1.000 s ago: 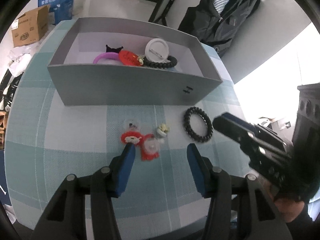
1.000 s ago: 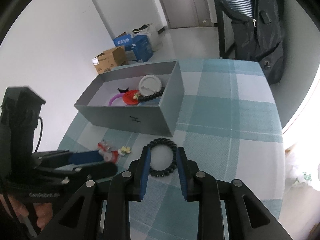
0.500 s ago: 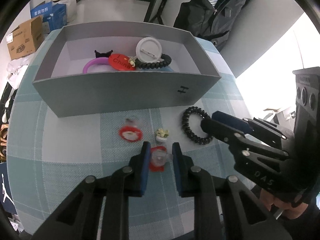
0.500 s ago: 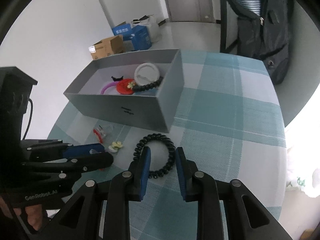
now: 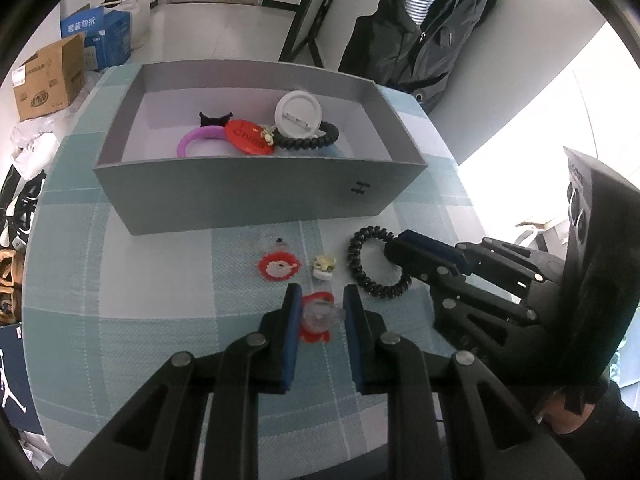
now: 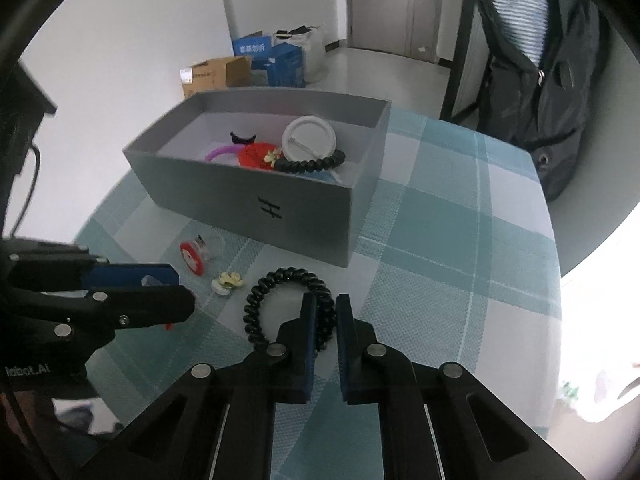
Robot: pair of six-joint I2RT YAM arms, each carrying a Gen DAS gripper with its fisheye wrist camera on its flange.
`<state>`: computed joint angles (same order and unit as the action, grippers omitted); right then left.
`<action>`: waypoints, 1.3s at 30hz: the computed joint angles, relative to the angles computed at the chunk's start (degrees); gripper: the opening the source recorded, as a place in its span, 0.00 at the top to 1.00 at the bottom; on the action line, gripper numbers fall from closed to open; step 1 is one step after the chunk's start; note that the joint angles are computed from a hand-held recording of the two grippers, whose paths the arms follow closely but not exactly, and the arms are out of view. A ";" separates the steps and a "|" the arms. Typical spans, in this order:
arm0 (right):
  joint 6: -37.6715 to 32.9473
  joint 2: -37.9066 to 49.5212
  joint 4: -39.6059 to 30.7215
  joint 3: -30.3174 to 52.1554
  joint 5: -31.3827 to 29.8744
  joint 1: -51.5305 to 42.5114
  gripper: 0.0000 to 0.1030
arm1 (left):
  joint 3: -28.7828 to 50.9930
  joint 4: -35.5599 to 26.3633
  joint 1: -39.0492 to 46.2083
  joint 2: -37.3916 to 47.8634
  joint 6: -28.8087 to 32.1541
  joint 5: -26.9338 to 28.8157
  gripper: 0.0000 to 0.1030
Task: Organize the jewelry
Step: 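Grasp the red-and-clear charm with the left gripper while the right gripper holds the bracelet, then carry the bracelet and red charm into the grey box, open both grippers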
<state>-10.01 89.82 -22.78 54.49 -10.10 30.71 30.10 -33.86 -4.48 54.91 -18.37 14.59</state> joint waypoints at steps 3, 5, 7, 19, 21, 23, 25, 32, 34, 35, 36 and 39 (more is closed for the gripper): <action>1.77 -0.65 -0.78 0.78 -3.63 -2.29 0.92 | -0.53 -1.48 1.11 -2.65 0.28 0.56 0.85; 3.08 -1.72 -1.10 0.65 -6.08 -4.16 0.92 | -0.57 -1.81 1.63 -3.66 0.22 0.96 0.85; 3.94 -2.42 -1.43 0.63 -8.31 -5.70 0.92 | -0.64 -2.27 2.25 -4.73 0.37 1.27 0.85; 8.20 -4.27 -2.43 4.20 -16.34 -8.74 0.92 | 1.67 -3.28 4.52 -7.73 -0.09 0.36 0.85; 8.66 -3.14 -2.89 6.71 -17.45 -9.03 0.92 | 2.66 -2.75 4.33 -6.86 -0.02 -0.64 0.85; 8.97 -2.55 -3.34 8.73 -17.92 -9.22 0.92 | 3.85 -2.27 5.18 -6.10 0.88 -0.69 0.85; 9.29 -1.31 -3.91 11.74 -18.60 -9.27 0.92 | 4.88 -2.39 5.56 -5.56 1.13 -2.59 0.85; 9.22 3.95 -7.14 21.33 -19.85 -7.95 0.92 | 9.67 -1.50 10.31 -0.24 3.62 -0.08 0.85; 8.66 6.31 -7.74 24.31 -20.25 -7.23 0.92 | 11.67 -1.35 10.99 2.22 4.45 0.29 0.85; 8.44 7.35 -7.85 25.41 -20.40 -7.16 0.92 | 12.87 -1.17 11.53 4.01 4.92 0.78 0.85; 8.34 8.88 -7.88 26.82 -20.80 -6.95 0.92 | 13.63 -0.99 11.99 5.30 5.20 1.66 0.85; 9.01 12.18 -7.47 29.24 -21.25 -6.68 0.92 | 16.46 0.29 13.18 10.94 6.66 3.51 0.85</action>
<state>-1.00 102.00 -30.25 83.73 -31.34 24.03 46.55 -33.57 8.70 65.85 -11.71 18.11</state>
